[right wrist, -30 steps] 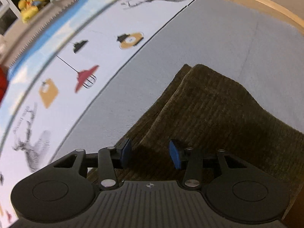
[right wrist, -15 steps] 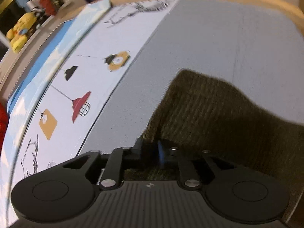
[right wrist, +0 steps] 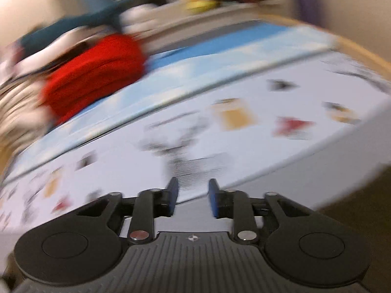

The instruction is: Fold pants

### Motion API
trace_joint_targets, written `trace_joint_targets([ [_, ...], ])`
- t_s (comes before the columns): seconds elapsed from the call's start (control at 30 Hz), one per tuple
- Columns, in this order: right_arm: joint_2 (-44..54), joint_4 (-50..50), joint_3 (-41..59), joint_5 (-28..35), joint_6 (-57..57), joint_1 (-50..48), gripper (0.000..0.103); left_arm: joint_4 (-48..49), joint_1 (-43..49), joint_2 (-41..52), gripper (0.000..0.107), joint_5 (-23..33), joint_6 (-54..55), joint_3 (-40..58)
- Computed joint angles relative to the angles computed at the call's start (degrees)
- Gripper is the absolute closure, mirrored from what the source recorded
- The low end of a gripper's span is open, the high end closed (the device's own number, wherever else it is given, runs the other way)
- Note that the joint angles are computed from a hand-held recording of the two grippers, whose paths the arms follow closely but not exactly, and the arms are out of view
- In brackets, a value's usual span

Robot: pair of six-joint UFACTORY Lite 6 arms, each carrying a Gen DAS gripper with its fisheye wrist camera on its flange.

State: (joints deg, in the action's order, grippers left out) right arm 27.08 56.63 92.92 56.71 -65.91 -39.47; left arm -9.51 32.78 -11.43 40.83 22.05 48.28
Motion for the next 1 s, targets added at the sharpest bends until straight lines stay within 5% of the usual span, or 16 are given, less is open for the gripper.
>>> trace_joint_targets([
  [0.3, -4.20, -0.02, -10.16, 0.94, 2.78, 22.94, 0.098, 0.26, -0.31, 0.88, 0.081, 0.15, -0.82, 0.63],
  [0.5, 3.75, -0.73, -4.27, 0.96, 11.84, 31.21, 0.076, 1.44, -1.41, 1.17, 0.079, -0.33, -1.08, 0.47],
  [0.83, 9.90, -10.63, 0.32, 0.06, 12.21, 38.14, 0.070, -3.76, 2.20, 2.46, 0.079, 0.80, 6.24, 1.27],
  [0.87, 9.40, -10.63, 0.07, -0.01, 10.31, 38.34, 0.073, -3.76, 2.20, 2.46, 0.079, 0.80, 6.24, 1.27],
  [0.9, 8.92, -9.94, -0.04, -0.32, 8.04, 38.37, 0.087, -3.72, 2.13, 2.42, 0.079, 0.79, 6.20, 1.23],
  [1.0, 7.39, -3.89, -0.37, -2.51, 5.13, 37.04, 0.093, -2.99, 1.57, 1.98, 0.079, 0.53, 5.38, 0.88],
])
